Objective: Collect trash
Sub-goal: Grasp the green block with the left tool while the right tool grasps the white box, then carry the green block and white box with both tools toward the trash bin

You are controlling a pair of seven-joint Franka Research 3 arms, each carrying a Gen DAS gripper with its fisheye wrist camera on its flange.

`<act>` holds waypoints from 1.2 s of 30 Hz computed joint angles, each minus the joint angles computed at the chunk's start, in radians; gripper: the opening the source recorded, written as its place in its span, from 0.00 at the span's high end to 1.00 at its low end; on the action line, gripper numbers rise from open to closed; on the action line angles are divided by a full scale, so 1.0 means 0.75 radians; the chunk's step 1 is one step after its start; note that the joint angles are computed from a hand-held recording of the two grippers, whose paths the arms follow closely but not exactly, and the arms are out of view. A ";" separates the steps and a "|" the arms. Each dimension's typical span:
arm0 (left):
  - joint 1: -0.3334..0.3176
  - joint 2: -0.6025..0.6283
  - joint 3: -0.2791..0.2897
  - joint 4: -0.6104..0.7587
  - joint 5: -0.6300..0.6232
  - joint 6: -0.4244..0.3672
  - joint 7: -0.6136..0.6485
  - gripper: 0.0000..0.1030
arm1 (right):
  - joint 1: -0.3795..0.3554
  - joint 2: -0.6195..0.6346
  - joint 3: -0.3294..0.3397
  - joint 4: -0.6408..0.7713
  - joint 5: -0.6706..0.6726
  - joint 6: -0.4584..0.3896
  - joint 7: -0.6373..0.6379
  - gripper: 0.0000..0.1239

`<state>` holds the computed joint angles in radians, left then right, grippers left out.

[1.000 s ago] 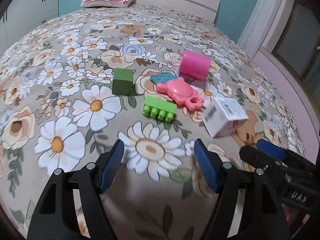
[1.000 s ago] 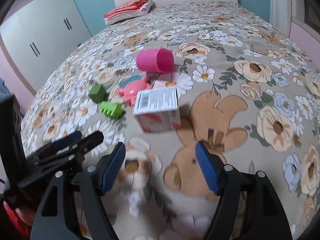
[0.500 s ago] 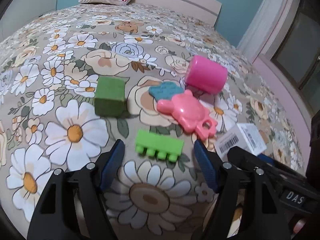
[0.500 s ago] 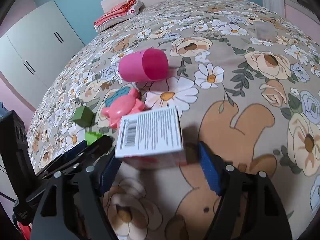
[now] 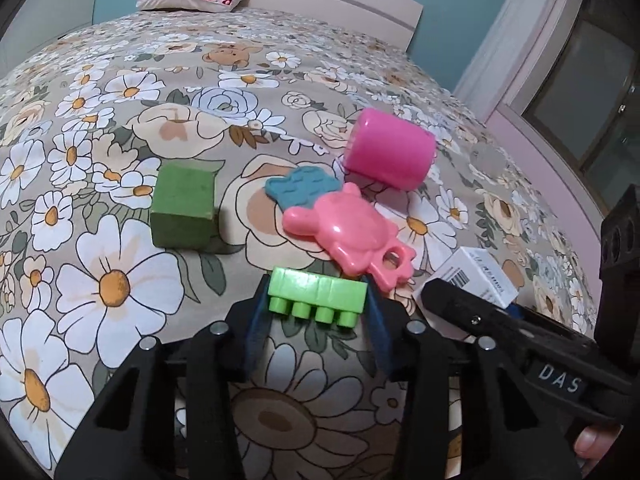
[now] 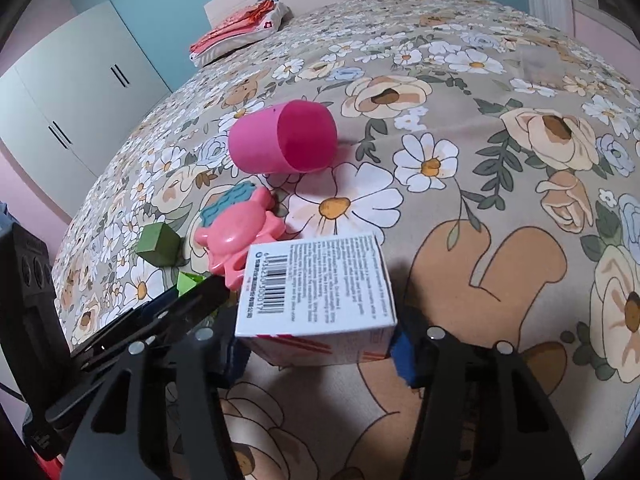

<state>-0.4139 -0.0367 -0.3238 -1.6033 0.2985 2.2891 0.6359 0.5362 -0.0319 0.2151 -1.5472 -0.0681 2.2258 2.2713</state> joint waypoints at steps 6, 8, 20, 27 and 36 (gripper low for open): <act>0.007 -0.051 -0.005 -0.040 0.032 0.030 -0.053 0.57 | -0.010 -0.058 0.004 -0.041 0.014 0.011 0.000 0.53; 0.004 -0.061 -0.016 -0.028 0.060 0.009 -0.059 0.57 | -0.017 -0.082 0.009 -0.054 0.008 0.011 -0.001 0.53; -0.103 0.015 -0.086 0.283 0.166 -0.464 -0.075 0.57 | -0.048 -0.206 0.061 -0.039 -0.022 -0.118 -0.012 0.53; -0.224 0.087 -0.123 0.548 0.243 -0.749 -0.121 0.57 | -0.075 -0.309 0.107 -0.021 -0.056 -0.226 -0.013 0.53; -0.565 0.267 -0.133 1.027 0.514 -1.151 -0.161 0.57 | -0.133 -0.481 0.185 0.026 -0.093 -0.397 -0.054 0.53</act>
